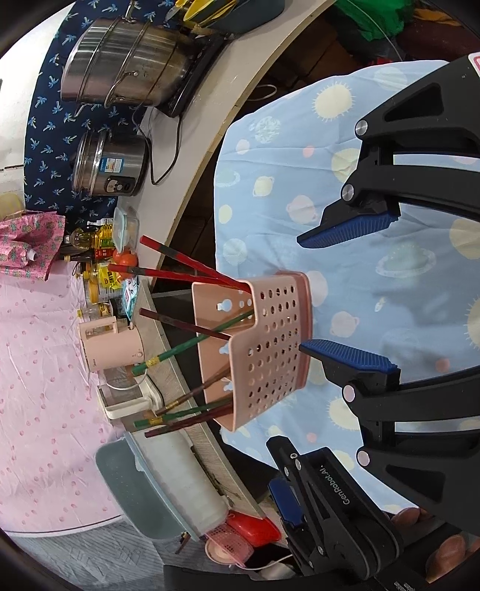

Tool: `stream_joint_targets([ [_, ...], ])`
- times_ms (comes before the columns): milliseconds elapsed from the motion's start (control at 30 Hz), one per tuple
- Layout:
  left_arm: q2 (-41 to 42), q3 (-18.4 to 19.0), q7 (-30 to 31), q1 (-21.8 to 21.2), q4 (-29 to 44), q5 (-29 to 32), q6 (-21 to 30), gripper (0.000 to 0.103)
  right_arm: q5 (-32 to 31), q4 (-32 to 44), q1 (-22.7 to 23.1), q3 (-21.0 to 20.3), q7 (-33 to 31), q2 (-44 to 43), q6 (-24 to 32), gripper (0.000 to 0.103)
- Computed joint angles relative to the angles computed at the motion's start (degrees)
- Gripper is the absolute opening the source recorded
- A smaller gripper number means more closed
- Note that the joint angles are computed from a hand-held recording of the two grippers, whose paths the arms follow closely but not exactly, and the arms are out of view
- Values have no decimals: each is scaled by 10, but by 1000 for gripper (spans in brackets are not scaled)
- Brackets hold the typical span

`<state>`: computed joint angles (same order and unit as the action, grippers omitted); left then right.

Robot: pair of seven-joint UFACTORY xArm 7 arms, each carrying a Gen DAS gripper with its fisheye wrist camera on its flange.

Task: Organize utensils

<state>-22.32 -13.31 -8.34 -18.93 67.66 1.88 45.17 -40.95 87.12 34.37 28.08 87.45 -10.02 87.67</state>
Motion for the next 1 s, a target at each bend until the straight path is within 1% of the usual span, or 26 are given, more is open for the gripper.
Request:
stream_joint_targets([
  [33,-6,-1,-2,1,-6,2,1,58,-1,1,2,3,2,2,2,56],
  [200,-33,-3,-9,4,-32,6,4,65,-14,16,18,15,12,18,30,59],
  [267,-42,-6,-11,6,-41,12,3,67,-17,22,27,13,12,24,38,60],
  [333,-52,-7,-13,8,-50,15,2,74,-20,27,36,11,13,29,44,60],
  [500,-71,-11,-20,15,-67,25,-1,78,-24,31,53,5,20,34,50,66],
  [600,-80,-14,-27,19,-75,29,2,86,-27,38,63,5,22,44,61,67],
  [667,-85,-12,-27,18,-79,28,4,87,-27,39,70,3,24,47,61,72],
  [800,-93,-12,-27,19,-89,28,10,90,-35,50,86,1,29,60,83,76],
  [867,-97,-10,-27,19,-93,25,16,91,-33,51,94,-3,33,62,91,82],
  [933,-100,-7,-23,16,-97,19,20,92,-29,44,97,-6,41,57,86,84],
  [1000,-105,-7,-21,15,-102,18,23,92,-24,40,99,-7,46,54,84,84],
])
